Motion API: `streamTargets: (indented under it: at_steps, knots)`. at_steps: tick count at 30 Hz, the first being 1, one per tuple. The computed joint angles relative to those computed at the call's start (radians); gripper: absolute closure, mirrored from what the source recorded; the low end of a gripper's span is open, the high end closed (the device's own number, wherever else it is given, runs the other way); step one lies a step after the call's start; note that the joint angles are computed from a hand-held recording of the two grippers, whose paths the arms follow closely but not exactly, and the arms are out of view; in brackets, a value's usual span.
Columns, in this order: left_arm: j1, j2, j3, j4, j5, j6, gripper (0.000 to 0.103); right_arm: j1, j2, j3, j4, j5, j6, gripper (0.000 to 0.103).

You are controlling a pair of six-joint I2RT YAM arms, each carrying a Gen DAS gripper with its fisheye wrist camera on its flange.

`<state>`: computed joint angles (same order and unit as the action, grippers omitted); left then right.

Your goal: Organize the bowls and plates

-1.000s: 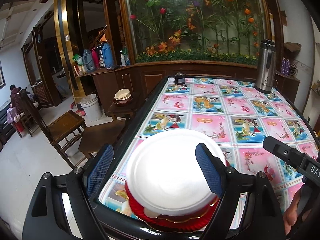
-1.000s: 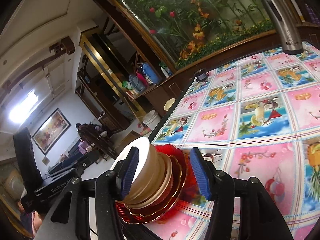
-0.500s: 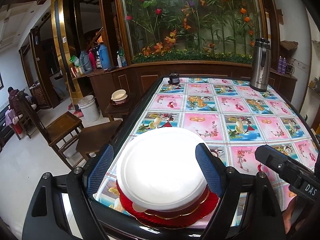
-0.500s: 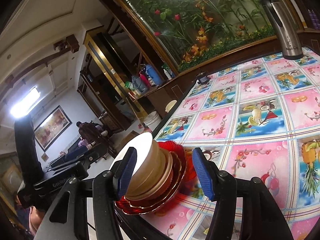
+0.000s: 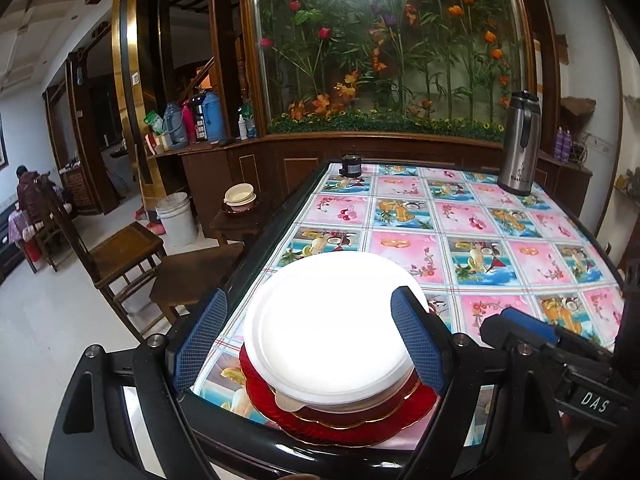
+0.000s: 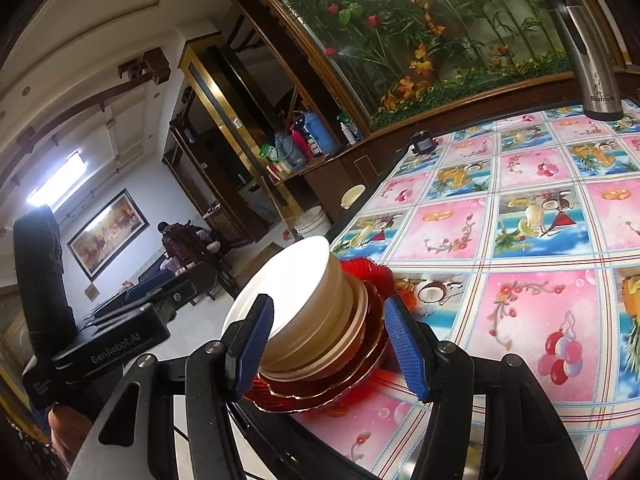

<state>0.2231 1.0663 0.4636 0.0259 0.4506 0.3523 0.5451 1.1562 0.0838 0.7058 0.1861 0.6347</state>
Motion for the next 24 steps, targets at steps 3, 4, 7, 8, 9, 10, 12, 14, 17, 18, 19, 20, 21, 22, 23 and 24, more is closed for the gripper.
streamTargets:
  at_steps: [3,4,7,8,9,10,12,14,17,18,19,20,21,22,23,24]
  knots:
    - [0.002,0.011,0.007,-0.002,0.006,0.001,0.018,0.012,0.005,0.002,0.000,0.007,0.004,0.043]
    - [-0.001,0.016,0.009,-0.004,0.002,0.004,0.018,0.019,0.007,0.003,-0.001,0.014,0.006,0.043]
    - [-0.001,0.016,0.002,0.004,-0.006,0.006,0.018,0.017,0.010,0.006,0.000,0.011,0.005,0.043]
    - [-0.003,0.017,0.002,0.004,-0.007,0.005,0.018,0.021,0.013,0.007,0.000,0.014,0.006,0.043]
    - [-0.001,0.017,0.002,0.003,-0.004,0.006,0.018,0.021,0.015,0.011,-0.004,0.012,0.006,0.043]
    - [0.001,0.018,0.002,0.001,-0.001,0.007,0.018,0.016,0.018,0.015,-0.004,0.007,0.004,0.043]
    - [0.004,0.021,0.004,-0.002,0.003,0.010,0.018,0.022,0.027,0.018,-0.002,0.011,0.004,0.043]
    - [0.008,0.024,0.004,-0.004,0.007,0.012,0.018,0.021,0.031,0.019,0.002,0.009,0.004,0.043]
    - [0.006,0.026,0.003,-0.001,0.006,0.012,0.018,0.020,0.037,0.031,-0.009,0.004,0.004,0.043]
    - [0.005,0.027,0.003,-0.002,0.006,0.014,0.018,0.015,0.042,0.034,-0.008,-0.002,0.001,0.043]
    - [0.004,0.027,0.002,-0.002,0.007,0.016,0.018,0.017,0.044,0.037,-0.010,-0.001,0.000,0.043]
    - [0.004,0.026,0.000,-0.002,0.007,0.017,0.018,0.019,0.045,0.038,-0.010,0.002,0.000,0.043]
    - [0.003,0.025,-0.002,-0.003,0.006,0.019,0.018,0.024,0.043,0.040,-0.013,0.006,0.000,0.043]
    - [0.002,0.024,-0.003,-0.005,0.007,0.022,0.018,0.028,0.045,0.040,-0.010,0.009,0.001,0.043]
    - [-0.001,0.023,-0.001,-0.009,0.006,0.022,0.018,0.030,0.043,0.041,-0.012,0.012,0.000,0.043]
    - [0.000,0.022,-0.002,-0.011,0.007,0.023,0.018,0.033,0.039,0.043,-0.017,0.016,0.000,0.043]
